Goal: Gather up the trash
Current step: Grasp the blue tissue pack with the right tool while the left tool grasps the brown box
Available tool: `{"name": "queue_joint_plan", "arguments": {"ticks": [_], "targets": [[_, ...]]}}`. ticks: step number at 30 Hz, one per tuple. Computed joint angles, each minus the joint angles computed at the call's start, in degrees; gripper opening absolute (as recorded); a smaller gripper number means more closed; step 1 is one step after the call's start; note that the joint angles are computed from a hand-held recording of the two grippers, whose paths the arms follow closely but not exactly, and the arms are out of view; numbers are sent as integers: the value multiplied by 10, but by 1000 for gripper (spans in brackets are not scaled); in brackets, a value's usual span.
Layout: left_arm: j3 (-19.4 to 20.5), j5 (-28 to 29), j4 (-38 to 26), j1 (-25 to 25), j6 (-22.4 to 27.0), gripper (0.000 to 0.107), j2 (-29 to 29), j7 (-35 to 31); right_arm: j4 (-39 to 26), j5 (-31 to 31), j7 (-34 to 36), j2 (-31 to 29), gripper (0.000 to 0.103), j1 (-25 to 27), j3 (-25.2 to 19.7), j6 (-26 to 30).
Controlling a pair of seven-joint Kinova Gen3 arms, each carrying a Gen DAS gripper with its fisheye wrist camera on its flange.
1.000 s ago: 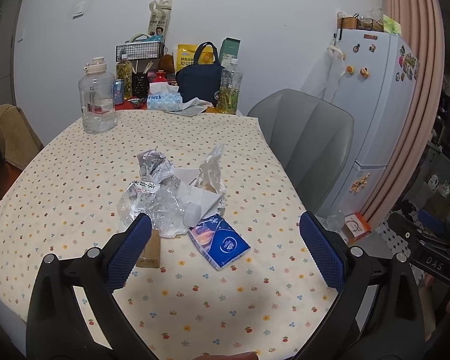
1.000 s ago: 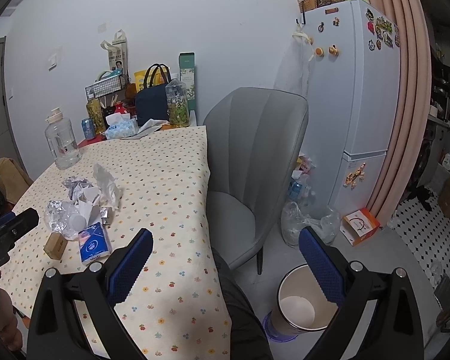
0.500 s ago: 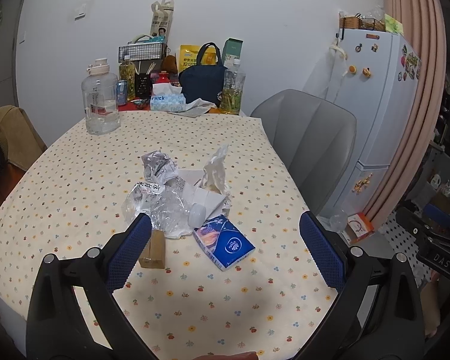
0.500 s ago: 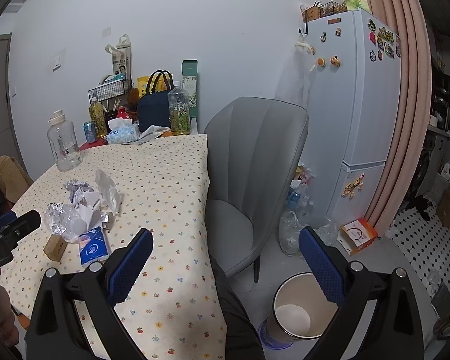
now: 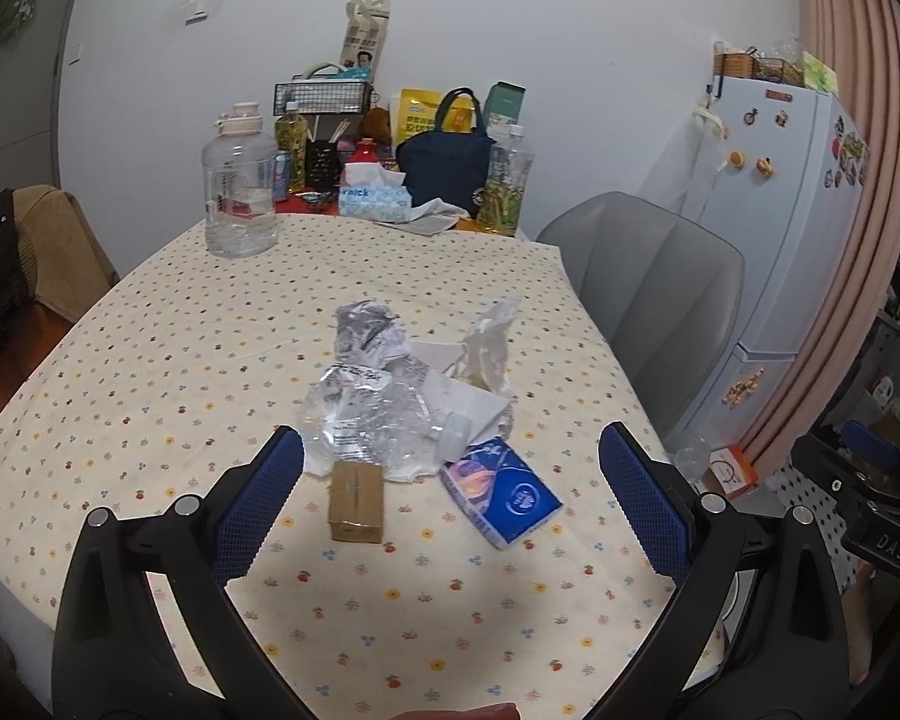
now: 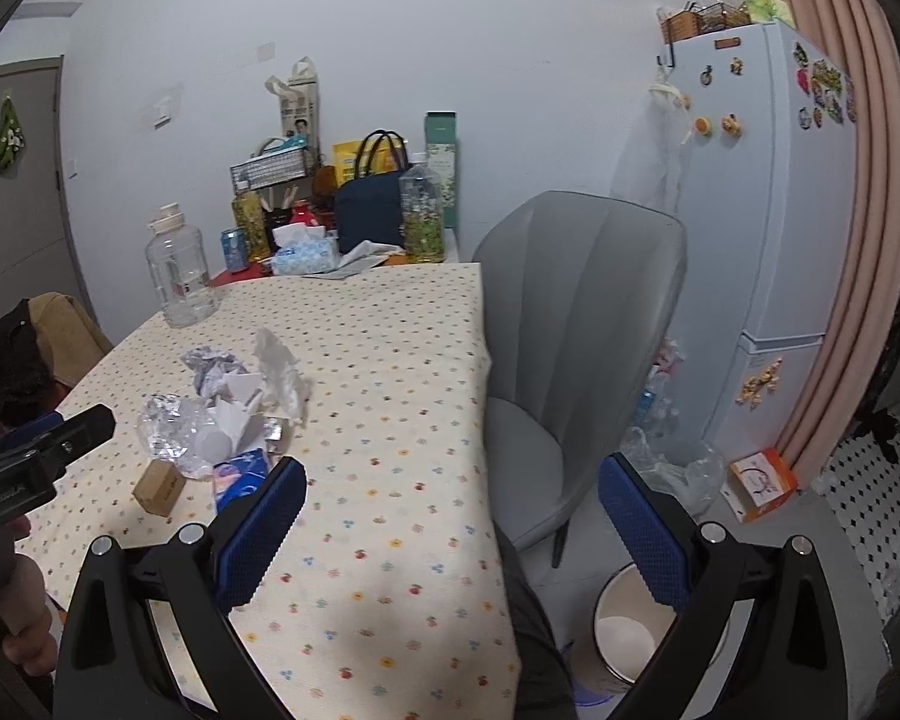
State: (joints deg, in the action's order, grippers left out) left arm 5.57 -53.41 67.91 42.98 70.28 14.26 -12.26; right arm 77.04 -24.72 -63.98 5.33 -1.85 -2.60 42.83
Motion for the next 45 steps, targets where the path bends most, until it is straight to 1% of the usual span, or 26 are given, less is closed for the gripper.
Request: {"name": "queue_joint_plan", "arguments": {"ticks": [2,5,10,13,15,17,21,22,25,28,30,31,32,33,34,37,38,39,44,45], "targets": [[-2,2,10,-4,0,97,-5,6,-3,12,-1,4,95,-8,-4,0],[-1,5,27,-13,1,98,-15,18,-7,14,13,10,95,-17,-13,4],[6,10,65,-35,3,97,-33,38,-6,-5,45,23,95,-26,-27,6],[13,18,85,-49,5,97,-42,49,-18,-17,55,37,89,-29,-33,27],[17,23,99,-61,0,97,-49,53,-34,-31,59,53,87,-28,-38,54],[20,29,111,-72,-2,98,-53,58,-47,-32,54,67,86,-32,-42,72],[24,40,140,-92,-16,97,-63,73,-91,-23,49,102,76,-41,-51,134],[25,47,146,-99,-21,97,-65,74,-98,-20,48,109,75,-45,-53,144],[27,64,161,-117,-42,96,-68,67,-103,-9,43,121,75,-58,-58,149],[28,79,162,-130,-61,93,-65,52,-119,12,23,141,74,-76,-58,159],[29,89,158,-134,-72,89,-59,38,-134,29,9,156,63,-87,-57,175],[29,96,153,-136,-77,88,-55,27,-146,38,0,165,60,-93,-56,189],[28,101,149,-135,-79,85,-51,19,-155,41,-4,172,56,-93,-56,201],[27,106,144,-135,-82,82,-47,12,-158,41,-5,176,54,-92,-59,206],[25,111,140,-134,-85,81,-43,5,-157,41,-5,178,53,-91,-61,206],[19,122,129,-130,-94,80,-34,-10,-142,47,6,172,45,-93,-64,188],[17,124,127,-128,-97,79,-33,-13,-142,43,11,171,36,-90,-67,191],[16,126,123,-126,-99,78,-30,-18,-144,37,16,172,30,-86,-69,197],[6,134,106,-118,-106,78,-18,-35,-140,40,22,164,20,-82,-64,196],[3,138,106,-119,-110,75,-17,-36,-137,38,24,161,20,-78,-63,195]]}}
